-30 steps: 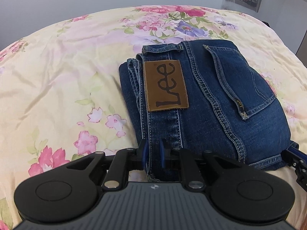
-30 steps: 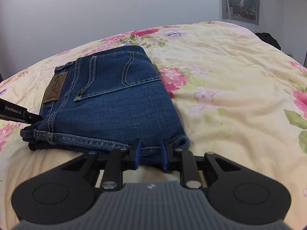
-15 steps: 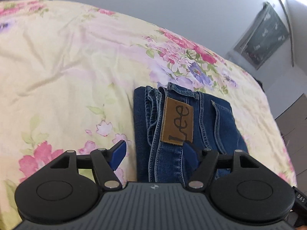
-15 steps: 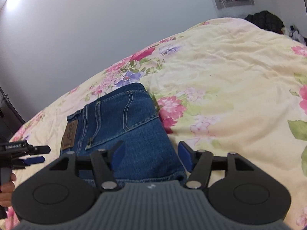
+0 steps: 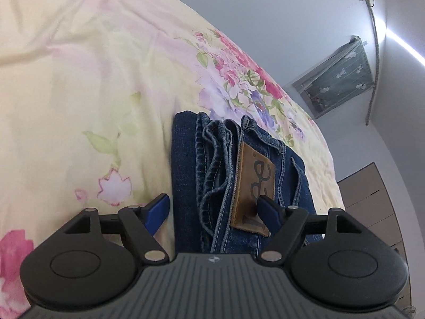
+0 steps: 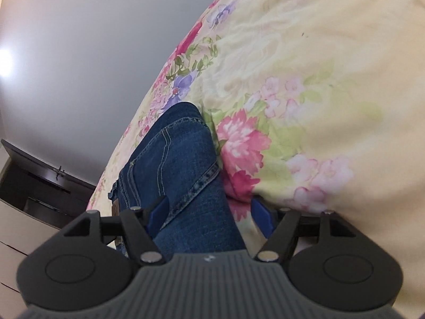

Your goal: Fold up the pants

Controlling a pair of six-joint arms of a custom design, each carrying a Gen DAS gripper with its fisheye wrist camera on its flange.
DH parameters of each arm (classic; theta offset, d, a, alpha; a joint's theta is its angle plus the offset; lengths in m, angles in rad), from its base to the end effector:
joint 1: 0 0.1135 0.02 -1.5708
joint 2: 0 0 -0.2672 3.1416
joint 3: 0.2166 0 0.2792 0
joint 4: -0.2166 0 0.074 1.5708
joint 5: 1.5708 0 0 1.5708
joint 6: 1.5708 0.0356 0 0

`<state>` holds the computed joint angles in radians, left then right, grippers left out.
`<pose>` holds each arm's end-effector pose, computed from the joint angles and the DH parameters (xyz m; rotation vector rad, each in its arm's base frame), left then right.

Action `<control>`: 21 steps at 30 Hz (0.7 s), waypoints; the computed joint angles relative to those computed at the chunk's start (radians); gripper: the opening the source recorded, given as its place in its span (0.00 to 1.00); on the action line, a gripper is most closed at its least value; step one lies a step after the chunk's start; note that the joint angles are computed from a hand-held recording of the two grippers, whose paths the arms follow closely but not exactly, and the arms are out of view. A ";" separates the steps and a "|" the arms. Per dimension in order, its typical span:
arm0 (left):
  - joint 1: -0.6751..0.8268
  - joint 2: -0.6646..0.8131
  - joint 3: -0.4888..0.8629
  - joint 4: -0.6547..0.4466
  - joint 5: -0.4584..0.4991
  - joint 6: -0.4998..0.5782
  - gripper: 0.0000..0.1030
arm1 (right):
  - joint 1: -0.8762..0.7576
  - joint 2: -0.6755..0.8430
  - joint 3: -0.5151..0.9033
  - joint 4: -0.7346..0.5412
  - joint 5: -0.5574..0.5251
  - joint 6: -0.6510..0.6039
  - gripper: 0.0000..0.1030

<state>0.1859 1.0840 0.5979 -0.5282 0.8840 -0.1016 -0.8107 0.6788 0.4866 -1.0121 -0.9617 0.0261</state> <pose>0.2165 0.0127 0.1933 -0.0222 2.3690 -1.0818 0.1073 -0.0705 0.2000 0.7274 2.1802 0.9407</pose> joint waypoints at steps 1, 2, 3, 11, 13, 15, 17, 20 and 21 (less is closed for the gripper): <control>0.000 0.023 -0.003 0.030 0.023 -0.006 0.85 | 0.023 0.033 -0.004 0.042 -0.012 0.016 0.61; -0.005 0.043 -0.006 0.060 0.037 -0.014 0.86 | 0.043 0.061 -0.009 0.083 -0.023 0.034 0.60; -0.007 0.054 -0.011 0.079 0.051 -0.011 0.86 | 0.070 0.089 -0.015 0.132 -0.031 0.057 0.59; -0.042 0.070 -0.025 0.147 0.065 -0.002 0.77 | 0.105 0.242 -0.029 0.279 -0.111 0.077 0.40; -0.049 0.051 -0.026 0.143 0.050 -0.005 0.70 | 0.103 0.222 -0.026 0.259 -0.103 0.069 0.35; -0.053 0.017 -0.030 0.121 0.028 0.007 0.61 | 0.116 0.187 -0.016 0.238 -0.081 0.069 0.32; -0.065 -0.014 -0.026 0.099 0.001 0.011 0.56 | 0.137 0.164 -0.003 0.241 -0.062 0.090 0.28; -0.072 -0.053 -0.007 0.048 -0.023 0.028 0.48 | 0.154 0.121 0.033 0.187 -0.042 0.083 0.25; -0.073 -0.063 0.004 0.025 -0.027 0.037 0.45 | 0.161 0.105 0.048 0.164 -0.035 0.079 0.24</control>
<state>0.1131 1.0214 0.6022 -0.5028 0.8572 -0.0649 -0.6501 0.7837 0.5349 -0.8478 -0.9964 0.1052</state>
